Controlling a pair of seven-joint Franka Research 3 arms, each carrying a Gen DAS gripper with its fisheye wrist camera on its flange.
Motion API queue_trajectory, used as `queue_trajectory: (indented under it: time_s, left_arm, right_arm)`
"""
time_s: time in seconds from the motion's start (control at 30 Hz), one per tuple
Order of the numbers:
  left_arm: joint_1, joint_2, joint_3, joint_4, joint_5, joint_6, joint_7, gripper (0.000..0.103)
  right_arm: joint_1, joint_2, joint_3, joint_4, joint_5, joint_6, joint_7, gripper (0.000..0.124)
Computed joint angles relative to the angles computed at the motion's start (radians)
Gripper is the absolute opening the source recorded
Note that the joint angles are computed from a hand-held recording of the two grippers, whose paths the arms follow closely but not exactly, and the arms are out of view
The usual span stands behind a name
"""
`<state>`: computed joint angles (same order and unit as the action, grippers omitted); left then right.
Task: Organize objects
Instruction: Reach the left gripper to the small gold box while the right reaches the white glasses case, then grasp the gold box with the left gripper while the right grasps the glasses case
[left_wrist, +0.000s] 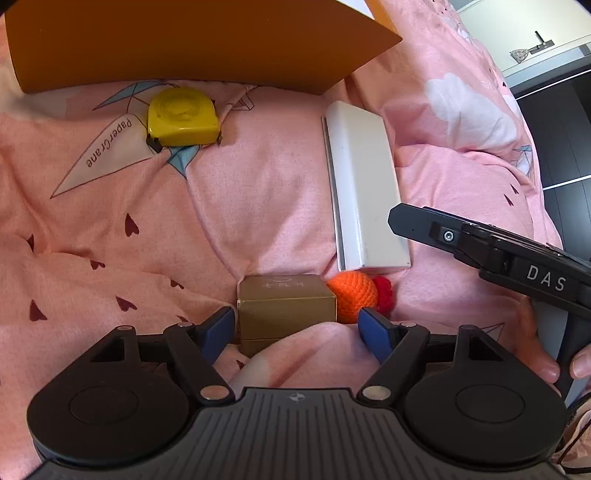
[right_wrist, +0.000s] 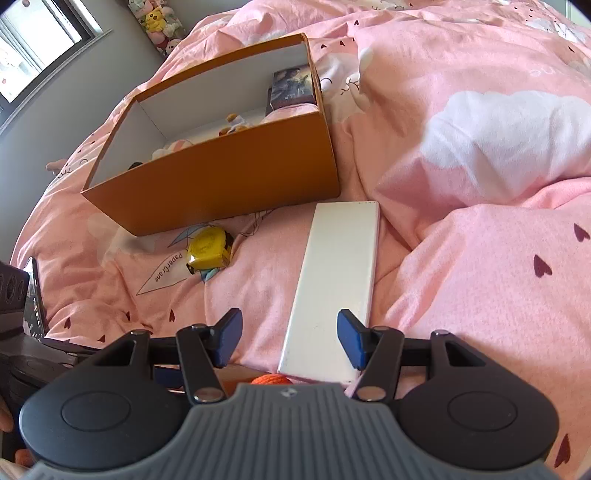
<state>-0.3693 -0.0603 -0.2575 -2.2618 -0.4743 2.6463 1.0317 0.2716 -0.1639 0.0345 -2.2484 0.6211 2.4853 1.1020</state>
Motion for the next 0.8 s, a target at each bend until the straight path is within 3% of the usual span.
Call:
queue_trajectory:
  time_s: [0.1, 0.23, 0.57, 0.8]
  left_arm:
    - [0.002, 0.013, 0.0, 0.006, -0.01, -0.006, 0.007, 0.087]
    - [0.006, 0.012, -0.006, 0.007, 0.026, -0.009, -0.015, 0.069]
    - [0.01, -0.053, -0.004, -0.011, 0.233, 0.009, -0.15, 0.067]
    - [-0.003, -0.067, 0.02, -0.026, 0.183, 0.028, -0.135, 0.067]
  right_arm:
    - [-0.004, 0.013, 0.005, 0.007, -0.03, -0.001, 0.026, 0.059]
    - [-0.007, 0.035, 0.014, 0.021, -0.087, -0.004, 0.063, 0.059]
    - [-0.009, 0.086, 0.021, 0.07, -0.179, -0.017, 0.12, 0.059]
    - [-0.028, 0.161, 0.009, 0.161, -0.139, -0.055, 0.188, 0.058]
